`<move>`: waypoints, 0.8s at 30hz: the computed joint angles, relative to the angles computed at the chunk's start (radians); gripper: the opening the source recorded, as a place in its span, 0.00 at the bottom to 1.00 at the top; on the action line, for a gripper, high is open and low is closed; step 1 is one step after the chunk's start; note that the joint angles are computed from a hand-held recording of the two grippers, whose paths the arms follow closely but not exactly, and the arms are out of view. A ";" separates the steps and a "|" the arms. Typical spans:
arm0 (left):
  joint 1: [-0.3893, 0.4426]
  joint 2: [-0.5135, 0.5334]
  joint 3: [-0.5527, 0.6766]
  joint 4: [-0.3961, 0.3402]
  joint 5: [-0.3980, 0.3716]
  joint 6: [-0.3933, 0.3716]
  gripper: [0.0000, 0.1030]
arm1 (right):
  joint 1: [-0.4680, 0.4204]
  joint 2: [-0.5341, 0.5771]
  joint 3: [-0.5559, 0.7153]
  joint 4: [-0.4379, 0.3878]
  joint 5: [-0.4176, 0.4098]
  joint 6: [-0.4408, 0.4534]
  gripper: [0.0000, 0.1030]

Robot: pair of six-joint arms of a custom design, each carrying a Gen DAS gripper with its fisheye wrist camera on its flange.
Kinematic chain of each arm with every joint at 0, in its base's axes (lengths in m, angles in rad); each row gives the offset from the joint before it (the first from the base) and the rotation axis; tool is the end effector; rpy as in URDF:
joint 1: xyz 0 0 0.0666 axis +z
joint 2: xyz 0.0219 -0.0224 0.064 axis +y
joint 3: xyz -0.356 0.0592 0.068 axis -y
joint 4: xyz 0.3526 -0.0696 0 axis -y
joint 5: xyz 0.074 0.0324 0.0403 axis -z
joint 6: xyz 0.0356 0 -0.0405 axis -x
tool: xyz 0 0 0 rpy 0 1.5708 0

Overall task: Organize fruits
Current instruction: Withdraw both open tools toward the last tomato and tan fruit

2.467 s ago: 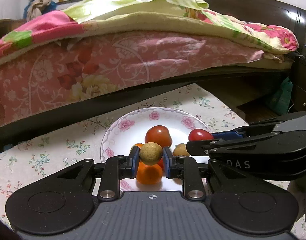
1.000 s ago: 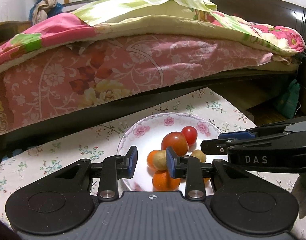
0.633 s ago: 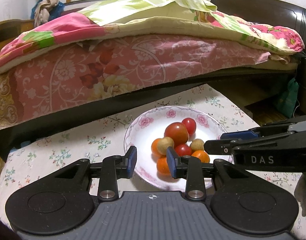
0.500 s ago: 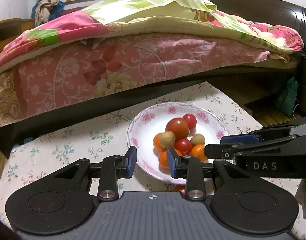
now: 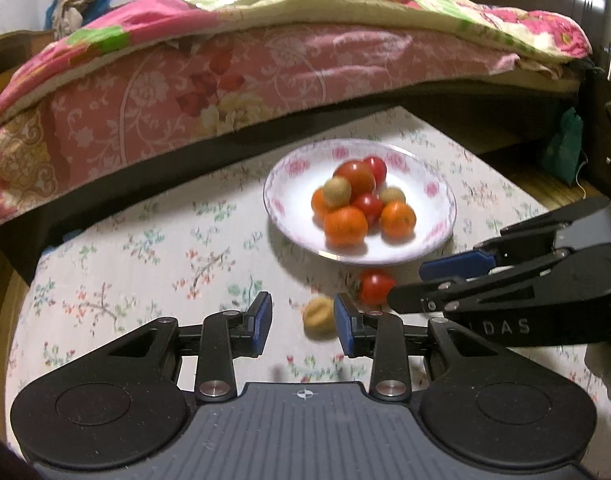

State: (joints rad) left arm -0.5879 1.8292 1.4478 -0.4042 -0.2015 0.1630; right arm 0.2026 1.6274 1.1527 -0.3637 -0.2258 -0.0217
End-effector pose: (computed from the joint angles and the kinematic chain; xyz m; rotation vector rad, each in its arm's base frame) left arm 0.4886 -0.3176 0.2490 0.3974 2.3063 -0.1351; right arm 0.4844 0.1072 0.2401 -0.3224 2.3934 0.3754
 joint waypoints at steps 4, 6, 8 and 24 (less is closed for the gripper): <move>0.003 -0.010 -0.014 -0.018 0.020 -0.013 0.41 | 0.008 0.006 -0.006 0.000 -0.002 -0.016 0.32; 0.003 -0.018 -0.025 -0.022 0.020 -0.030 0.42 | 0.015 0.010 -0.012 0.011 0.011 -0.014 0.32; 0.005 -0.029 -0.040 -0.017 0.024 -0.035 0.43 | 0.021 0.018 -0.013 0.019 0.029 -0.015 0.32; 0.020 -0.014 -0.047 -0.012 0.077 -0.021 0.44 | 0.047 0.077 -0.006 0.135 0.101 -0.052 0.32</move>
